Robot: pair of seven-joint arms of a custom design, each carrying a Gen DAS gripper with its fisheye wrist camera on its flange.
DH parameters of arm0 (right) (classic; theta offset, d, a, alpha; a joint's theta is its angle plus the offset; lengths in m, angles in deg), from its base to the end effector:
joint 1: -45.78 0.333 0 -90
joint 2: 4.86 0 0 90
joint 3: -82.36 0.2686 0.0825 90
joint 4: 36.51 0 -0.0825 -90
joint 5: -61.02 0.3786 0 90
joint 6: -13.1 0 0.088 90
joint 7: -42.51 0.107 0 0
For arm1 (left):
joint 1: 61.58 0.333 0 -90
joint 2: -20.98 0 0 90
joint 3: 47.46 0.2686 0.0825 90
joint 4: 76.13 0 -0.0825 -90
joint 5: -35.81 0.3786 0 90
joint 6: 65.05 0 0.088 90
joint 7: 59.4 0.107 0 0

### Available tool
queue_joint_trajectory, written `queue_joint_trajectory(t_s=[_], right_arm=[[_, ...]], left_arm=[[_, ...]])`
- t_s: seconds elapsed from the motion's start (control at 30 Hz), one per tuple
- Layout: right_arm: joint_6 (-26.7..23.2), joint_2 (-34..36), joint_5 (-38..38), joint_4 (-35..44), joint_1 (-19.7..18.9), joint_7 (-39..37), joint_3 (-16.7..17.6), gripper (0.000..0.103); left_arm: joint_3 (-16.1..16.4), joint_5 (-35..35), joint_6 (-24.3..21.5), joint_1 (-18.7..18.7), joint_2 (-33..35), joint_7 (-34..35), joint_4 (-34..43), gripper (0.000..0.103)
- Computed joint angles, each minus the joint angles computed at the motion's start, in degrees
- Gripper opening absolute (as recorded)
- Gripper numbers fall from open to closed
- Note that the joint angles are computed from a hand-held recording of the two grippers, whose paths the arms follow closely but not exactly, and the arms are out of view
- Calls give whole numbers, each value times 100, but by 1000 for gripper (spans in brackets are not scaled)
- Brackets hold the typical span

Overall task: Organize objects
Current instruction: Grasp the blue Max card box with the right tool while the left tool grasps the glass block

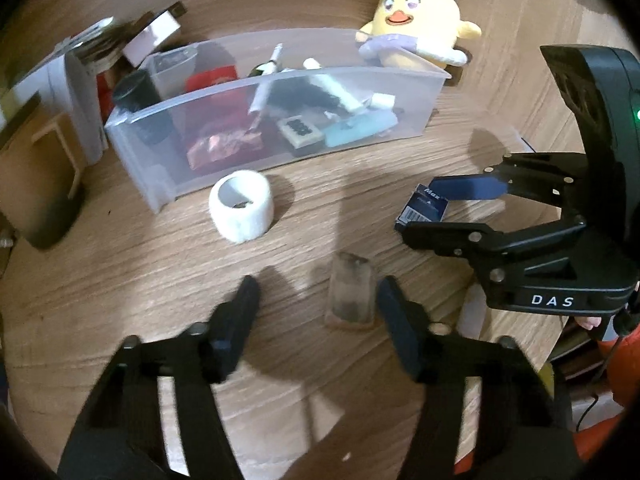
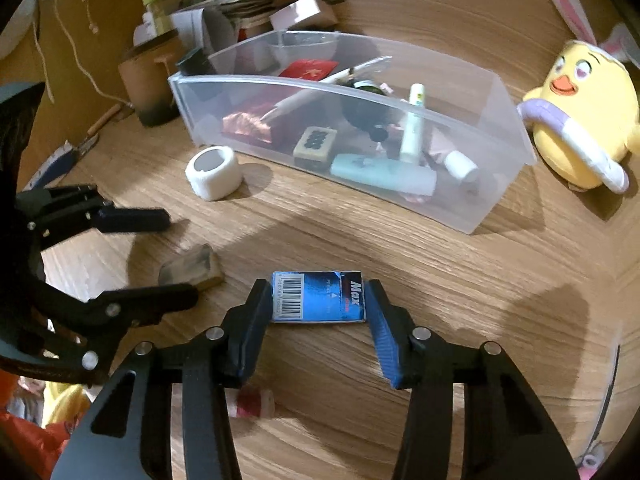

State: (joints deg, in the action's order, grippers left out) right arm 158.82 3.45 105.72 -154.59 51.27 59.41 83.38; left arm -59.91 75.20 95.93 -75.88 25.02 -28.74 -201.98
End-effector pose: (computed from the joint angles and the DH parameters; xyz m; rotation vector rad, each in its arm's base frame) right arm 0.5877 0.0581 0.3539 -2.3540 0.9479 -0.2612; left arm 0.4939 -0.2825 0.3624 -1.8644 1.9012 -0.6977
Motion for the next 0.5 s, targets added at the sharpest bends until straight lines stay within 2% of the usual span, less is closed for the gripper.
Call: queue_joint_trajectory(t_s=[0.03, 0.1, 0.13, 0.5], right_arm=[[-23, 5, 58, 14, -18, -6, -5, 44], [-29, 5, 144, 30, -37, -16, -7, 44], [-26, 3, 194, 39, -45, -12, -7, 44], [-157, -113, 840, 180, -207, -142, -67, 44]], left_arm=[[-4, -10, 28, 2, 21, 35, 20, 45], [-14, -76, 87, 9, 49, 148, 42, 26], [-13, -79, 100, 5, 56, 154, 45, 23], [47, 229, 20, -22, 23, -299, 119, 23]])
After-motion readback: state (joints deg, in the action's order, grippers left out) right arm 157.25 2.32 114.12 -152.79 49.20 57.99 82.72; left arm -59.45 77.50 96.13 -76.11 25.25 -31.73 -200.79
